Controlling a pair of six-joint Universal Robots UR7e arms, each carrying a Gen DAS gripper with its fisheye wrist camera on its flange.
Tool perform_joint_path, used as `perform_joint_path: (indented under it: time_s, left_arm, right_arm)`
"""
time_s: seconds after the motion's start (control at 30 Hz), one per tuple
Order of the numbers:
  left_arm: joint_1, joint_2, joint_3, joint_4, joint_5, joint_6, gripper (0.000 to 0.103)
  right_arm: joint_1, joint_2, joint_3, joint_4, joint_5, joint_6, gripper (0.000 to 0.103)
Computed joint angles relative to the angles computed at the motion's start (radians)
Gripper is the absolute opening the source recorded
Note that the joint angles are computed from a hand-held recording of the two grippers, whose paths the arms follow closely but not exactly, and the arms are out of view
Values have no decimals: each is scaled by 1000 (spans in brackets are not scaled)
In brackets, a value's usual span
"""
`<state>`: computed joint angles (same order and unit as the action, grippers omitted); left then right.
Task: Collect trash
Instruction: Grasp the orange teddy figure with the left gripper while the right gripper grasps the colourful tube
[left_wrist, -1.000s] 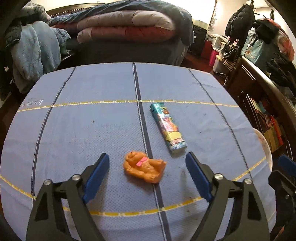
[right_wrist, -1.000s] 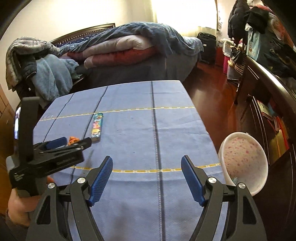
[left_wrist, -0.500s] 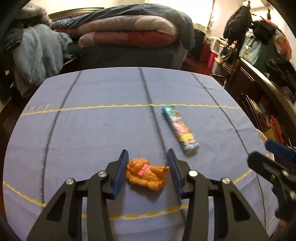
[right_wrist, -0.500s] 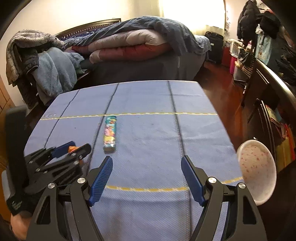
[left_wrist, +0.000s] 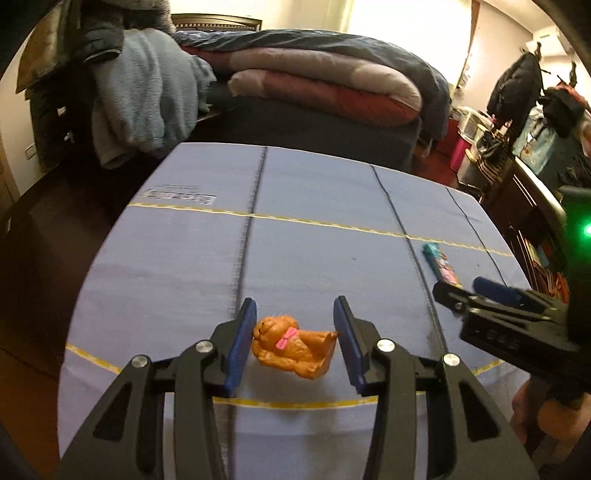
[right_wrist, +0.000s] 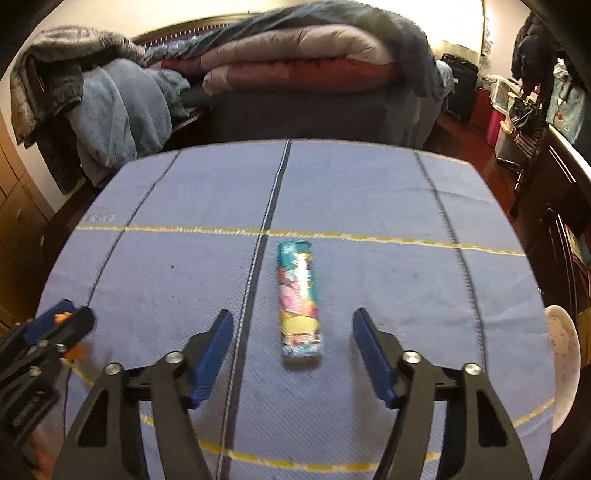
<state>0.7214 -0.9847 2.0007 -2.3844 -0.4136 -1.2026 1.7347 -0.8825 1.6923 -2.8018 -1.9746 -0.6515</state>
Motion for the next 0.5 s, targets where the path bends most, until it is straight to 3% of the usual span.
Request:
perform_joint_path:
  time_s: [0.2, 0.3, 0.37, 0.5]
  left_arm:
    - [-5, -25, 25, -5, 8, -18, 44]
    - [-4, -30, 32, -21, 8, -10, 44]
    - [-5, -30, 31, -25, 9, -7, 44]
    - [-11, -27, 24, -19, 11, -8, 44]
  right_arm:
    - [14, 19, 7, -41, -32, -20, 55]
    - [18, 20, 13, -58, -35, -39, 44]
    - [20, 19, 16, -66, -38, -44, 25]
    - [16, 6, 21, -44, -29, -41, 23]
